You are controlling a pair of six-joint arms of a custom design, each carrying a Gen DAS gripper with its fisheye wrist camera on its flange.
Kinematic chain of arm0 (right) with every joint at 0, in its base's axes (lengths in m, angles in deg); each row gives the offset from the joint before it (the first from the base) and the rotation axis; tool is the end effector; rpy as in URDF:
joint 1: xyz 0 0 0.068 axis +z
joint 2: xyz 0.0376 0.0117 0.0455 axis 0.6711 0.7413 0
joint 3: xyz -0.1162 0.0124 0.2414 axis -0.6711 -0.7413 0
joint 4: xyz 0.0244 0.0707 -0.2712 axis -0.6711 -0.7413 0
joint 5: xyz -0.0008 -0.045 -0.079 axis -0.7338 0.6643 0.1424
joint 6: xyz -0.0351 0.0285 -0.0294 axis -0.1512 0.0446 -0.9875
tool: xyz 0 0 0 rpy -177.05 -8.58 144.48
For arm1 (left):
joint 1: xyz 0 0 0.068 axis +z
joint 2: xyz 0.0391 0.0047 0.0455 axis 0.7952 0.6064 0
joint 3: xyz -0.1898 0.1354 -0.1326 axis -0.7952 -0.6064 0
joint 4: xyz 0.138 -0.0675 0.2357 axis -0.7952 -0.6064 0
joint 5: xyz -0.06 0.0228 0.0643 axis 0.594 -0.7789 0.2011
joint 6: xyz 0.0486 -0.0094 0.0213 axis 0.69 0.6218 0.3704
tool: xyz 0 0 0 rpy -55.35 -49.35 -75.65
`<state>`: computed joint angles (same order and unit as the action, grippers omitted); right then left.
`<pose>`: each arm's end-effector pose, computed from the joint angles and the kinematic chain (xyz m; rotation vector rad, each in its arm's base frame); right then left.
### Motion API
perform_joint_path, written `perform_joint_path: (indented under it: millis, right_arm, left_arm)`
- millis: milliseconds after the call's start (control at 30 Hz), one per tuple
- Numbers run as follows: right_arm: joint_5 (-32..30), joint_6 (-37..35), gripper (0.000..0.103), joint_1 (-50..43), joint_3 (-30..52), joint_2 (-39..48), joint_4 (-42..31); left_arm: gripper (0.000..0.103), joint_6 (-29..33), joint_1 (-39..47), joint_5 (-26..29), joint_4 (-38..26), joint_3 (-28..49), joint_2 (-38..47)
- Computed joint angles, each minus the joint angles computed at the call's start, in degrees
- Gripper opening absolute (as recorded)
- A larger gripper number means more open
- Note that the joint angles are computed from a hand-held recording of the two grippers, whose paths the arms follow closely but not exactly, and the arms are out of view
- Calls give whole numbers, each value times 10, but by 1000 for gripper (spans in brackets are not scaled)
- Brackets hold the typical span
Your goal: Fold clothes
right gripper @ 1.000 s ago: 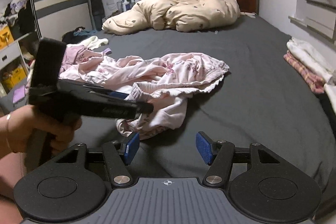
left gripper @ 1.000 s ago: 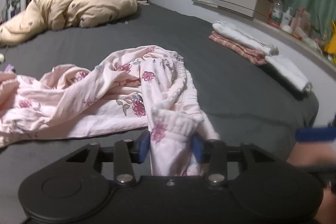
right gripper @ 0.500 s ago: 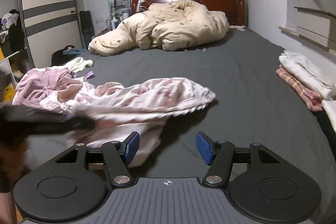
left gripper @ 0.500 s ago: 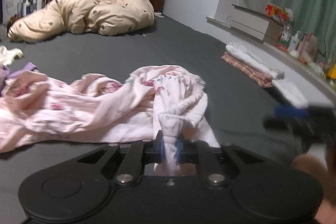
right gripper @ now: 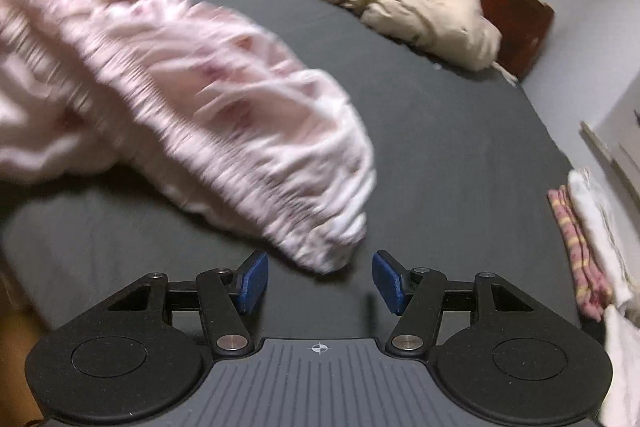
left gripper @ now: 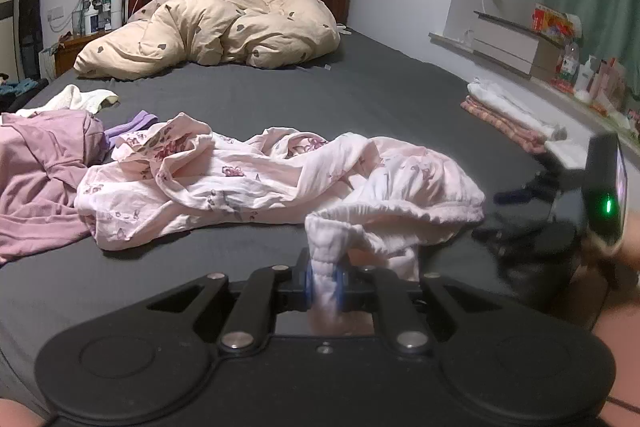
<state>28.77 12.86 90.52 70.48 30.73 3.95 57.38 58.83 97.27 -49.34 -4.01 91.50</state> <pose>0.1960 0.1916 0.0574 -0.6324 2.2535 -0.2646 0.1919 0.0031 0.1084 0.4261 2.1982 -0.3979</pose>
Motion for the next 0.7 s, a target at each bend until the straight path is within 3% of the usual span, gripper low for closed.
perform_joint_path:
  millis: [233,467,533,700]
  right_arm:
    - [81,-52,60,17,21,82,79]
    - [220,-120,60,42,23,145,201]
    - [232,-133,60,40,11,138,234]
    - [215,-142,60,22,11,138,233]
  left_arm:
    - [11,-9,15,25,-1,13,4]
    - [11,-4,16,18,-11,16,-9]
    - [11,-4,14,13,-5,17,1]
    - [11,-16,8,2,24,24,36]
